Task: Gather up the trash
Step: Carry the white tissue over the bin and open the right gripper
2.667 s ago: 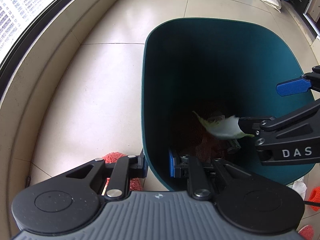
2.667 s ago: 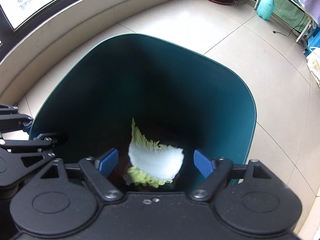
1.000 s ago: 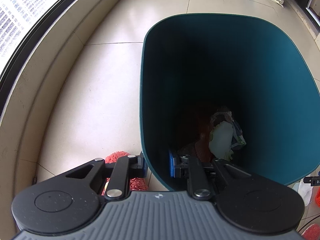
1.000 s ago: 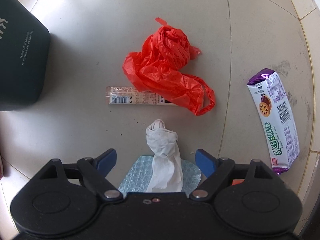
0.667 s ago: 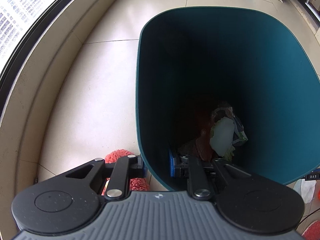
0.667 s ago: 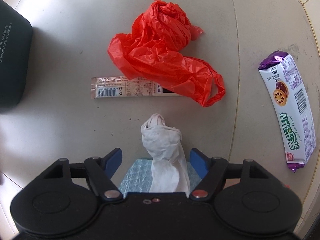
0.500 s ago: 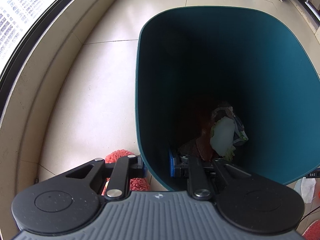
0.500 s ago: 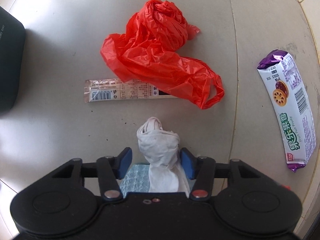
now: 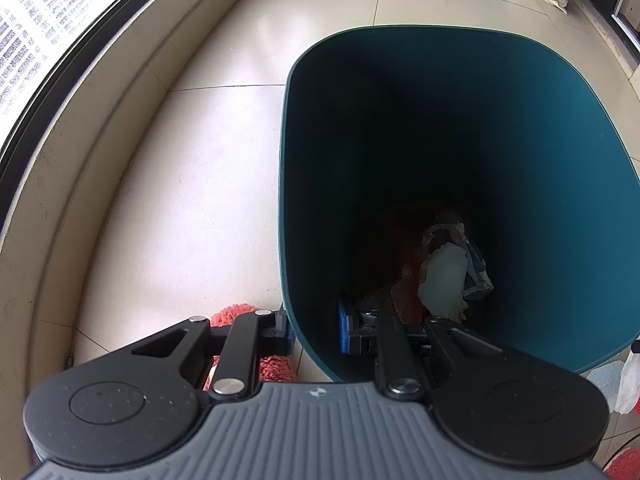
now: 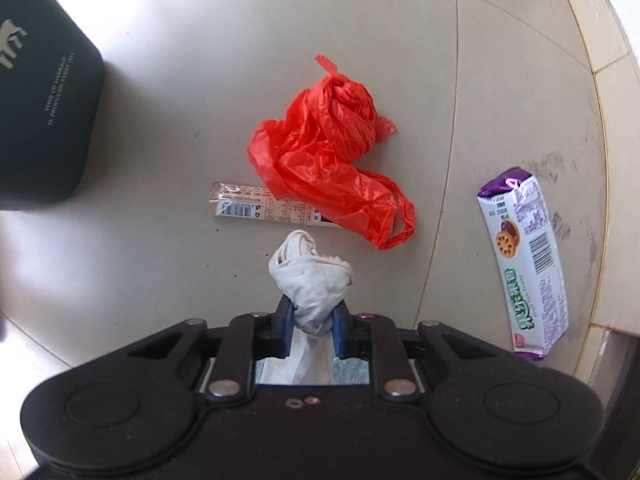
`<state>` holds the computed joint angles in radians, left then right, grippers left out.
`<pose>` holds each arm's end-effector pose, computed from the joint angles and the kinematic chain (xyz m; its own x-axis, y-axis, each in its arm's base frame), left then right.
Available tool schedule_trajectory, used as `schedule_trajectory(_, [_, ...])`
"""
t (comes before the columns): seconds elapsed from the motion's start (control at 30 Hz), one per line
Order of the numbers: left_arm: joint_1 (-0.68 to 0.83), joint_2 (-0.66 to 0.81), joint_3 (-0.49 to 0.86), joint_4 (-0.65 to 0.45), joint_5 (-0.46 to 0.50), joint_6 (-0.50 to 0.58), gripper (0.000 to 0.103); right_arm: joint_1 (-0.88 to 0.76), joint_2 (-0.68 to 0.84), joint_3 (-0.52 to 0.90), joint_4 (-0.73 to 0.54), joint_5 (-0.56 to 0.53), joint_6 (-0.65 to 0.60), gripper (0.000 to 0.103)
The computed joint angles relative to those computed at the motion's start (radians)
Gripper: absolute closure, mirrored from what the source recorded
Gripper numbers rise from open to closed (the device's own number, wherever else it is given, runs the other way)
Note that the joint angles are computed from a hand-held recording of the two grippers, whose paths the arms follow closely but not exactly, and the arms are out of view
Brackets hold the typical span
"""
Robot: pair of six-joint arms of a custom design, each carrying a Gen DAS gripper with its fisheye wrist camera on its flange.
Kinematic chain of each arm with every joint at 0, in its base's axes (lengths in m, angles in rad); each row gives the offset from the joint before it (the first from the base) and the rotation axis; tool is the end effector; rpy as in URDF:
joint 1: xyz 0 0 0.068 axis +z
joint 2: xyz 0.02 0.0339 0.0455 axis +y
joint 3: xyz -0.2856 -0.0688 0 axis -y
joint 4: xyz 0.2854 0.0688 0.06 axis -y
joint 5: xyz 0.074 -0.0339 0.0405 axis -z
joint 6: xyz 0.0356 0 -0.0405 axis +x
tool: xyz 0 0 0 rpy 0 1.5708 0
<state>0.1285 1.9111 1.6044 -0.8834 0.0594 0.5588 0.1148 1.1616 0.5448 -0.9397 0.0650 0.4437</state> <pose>0.4428 0.0551 0.2521 -0.8369 0.4255 -0.3443 0.3982 0.9049 0.1503 0.1746 0.0178 0.1499 -0.9458 0.3222 -0.0408 0.3240 0.9446 -0.0525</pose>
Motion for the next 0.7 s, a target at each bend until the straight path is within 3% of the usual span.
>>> schedule_trajectory(0.17, [0.002, 0.000, 0.007, -0.005, 0.001, 0.001, 0.084, -0.003, -0.081, 0.135, -0.136, -0.024, -0.059, 0.086])
schedule_trajectory(0.37, [0.000, -0.010, 0.002, -0.002, 0.003, -0.002, 0.084, 0.108, -0.115, 0.369, -0.254, -0.005, -0.008, 0.086])
schedule_trajectory(0.7, [0.004, -0.006, 0.009, -0.010, 0.011, -0.005, 0.084, 0.245, 0.066, 0.830, -0.243, -0.002, -0.034, 0.086])
